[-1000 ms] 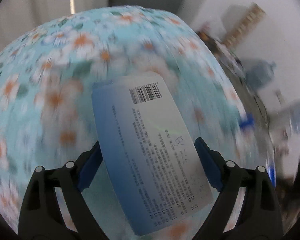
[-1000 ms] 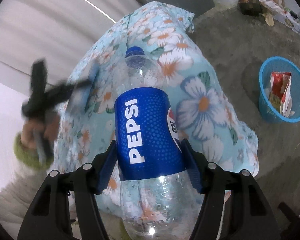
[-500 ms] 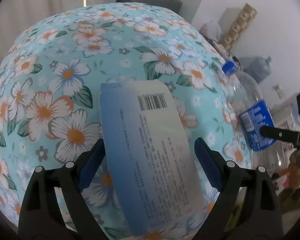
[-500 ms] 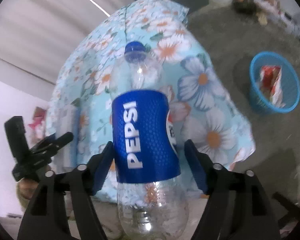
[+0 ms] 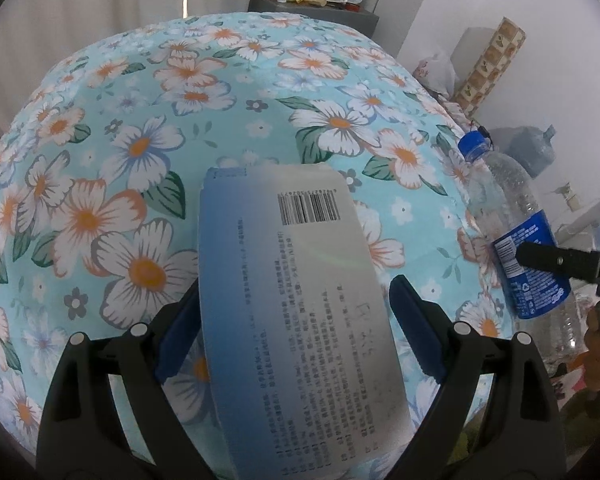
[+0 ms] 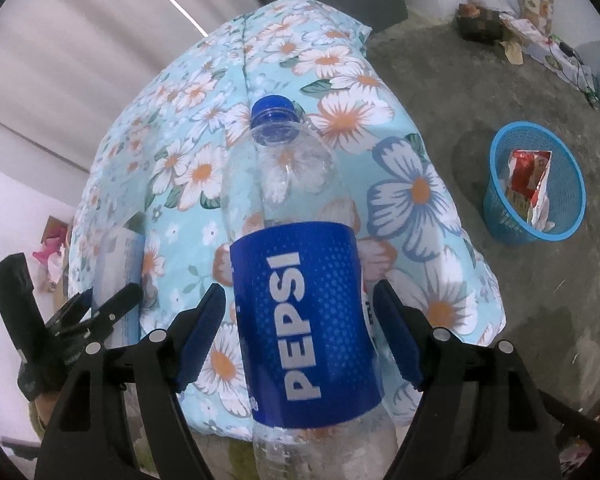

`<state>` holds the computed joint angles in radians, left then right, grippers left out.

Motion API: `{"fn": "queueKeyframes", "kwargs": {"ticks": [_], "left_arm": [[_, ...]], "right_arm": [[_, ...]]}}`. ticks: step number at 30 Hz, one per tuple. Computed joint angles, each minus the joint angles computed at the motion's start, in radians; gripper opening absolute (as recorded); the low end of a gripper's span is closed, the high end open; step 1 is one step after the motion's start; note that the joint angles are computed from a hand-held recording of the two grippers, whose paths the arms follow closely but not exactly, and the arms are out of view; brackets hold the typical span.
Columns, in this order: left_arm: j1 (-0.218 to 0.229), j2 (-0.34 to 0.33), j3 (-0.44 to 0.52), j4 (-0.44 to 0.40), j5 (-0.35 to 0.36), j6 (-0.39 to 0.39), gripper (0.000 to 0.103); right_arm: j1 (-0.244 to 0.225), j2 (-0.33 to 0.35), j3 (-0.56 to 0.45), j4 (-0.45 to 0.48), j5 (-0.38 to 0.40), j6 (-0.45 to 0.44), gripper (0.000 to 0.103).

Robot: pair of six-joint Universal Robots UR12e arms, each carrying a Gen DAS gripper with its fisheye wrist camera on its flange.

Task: Collect trash
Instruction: 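Lift the box and Pepsi bottle off the bed toward the blue wastebasket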

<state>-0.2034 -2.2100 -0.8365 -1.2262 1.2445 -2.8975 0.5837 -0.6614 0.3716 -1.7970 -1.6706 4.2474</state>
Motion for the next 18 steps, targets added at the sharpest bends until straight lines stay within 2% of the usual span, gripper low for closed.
{"fn": "queueKeyframes", "kwargs": {"ticks": [6,13,18], "left_arm": [[-0.003,0.005,-0.013,0.024,0.018,0.008,0.086],[-0.011,0.014,-0.033,0.052,0.051,0.023,0.086],[-0.012,0.014,-0.034,0.057,0.056,0.027,0.085]], "right_arm": [[0.004,0.031,-0.063,0.043,-0.022,-0.001,0.074],[0.007,0.066,-0.136,0.098,-0.041,0.0,0.066],[0.008,0.069,-0.144,0.106,-0.048,0.001,0.063]]}}
